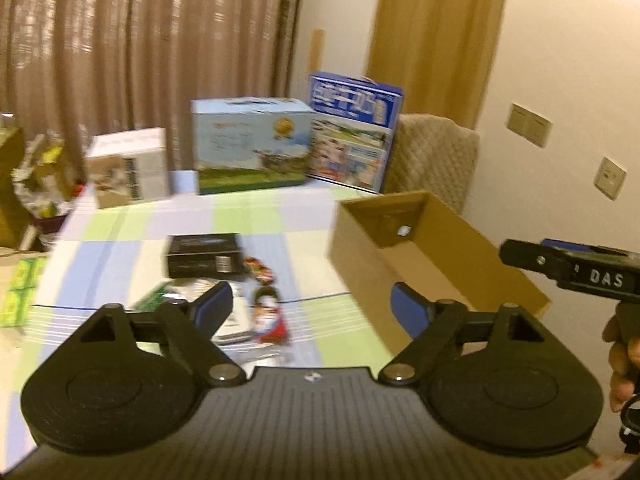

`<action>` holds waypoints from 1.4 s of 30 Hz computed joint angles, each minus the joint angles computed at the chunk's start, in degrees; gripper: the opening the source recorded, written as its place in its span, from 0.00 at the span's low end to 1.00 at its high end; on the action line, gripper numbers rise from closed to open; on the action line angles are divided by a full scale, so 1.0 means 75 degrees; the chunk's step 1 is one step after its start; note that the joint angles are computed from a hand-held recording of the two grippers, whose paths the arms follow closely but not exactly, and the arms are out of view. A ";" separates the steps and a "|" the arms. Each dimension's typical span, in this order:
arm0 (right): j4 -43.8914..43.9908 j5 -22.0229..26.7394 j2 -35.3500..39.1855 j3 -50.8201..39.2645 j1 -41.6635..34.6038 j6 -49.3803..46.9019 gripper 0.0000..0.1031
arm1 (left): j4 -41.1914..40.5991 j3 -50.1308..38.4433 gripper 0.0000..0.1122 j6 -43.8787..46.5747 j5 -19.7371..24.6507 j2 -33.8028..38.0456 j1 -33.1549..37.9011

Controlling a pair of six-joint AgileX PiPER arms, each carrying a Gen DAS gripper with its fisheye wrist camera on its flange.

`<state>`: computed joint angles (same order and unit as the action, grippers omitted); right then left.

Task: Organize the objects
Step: 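Move both tools back over the table toward the foil bag and plastic box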

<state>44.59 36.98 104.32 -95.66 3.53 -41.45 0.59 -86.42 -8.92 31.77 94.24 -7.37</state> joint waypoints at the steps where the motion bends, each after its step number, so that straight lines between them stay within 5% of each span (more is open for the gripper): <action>1: 0.0013 -0.0016 -0.0040 0.0062 0.0108 0.0007 0.75 | 0.0009 0.0127 0.76 0.0043 -0.0007 -0.0140 0.0135; 17: 0.0037 -0.0899 0.0038 0.1314 0.1251 -0.0374 0.75 | -0.1135 0.1856 0.88 0.1597 -0.0706 -0.0727 0.1950; 24: 0.0772 -0.1281 0.0226 0.1891 0.1624 -0.1841 0.75 | -0.1805 0.2414 0.89 0.2455 -0.1055 -0.0569 0.2413; 34: 0.1716 -0.1514 0.1642 0.1476 0.1997 -0.3874 0.75 | -0.1517 0.2100 0.89 0.2373 -0.1531 0.0600 0.2532; 42: 0.1675 -0.1313 0.2932 0.0432 0.2190 -0.3867 0.75 | -0.1882 0.1370 0.89 0.2621 -0.1564 0.1869 0.2641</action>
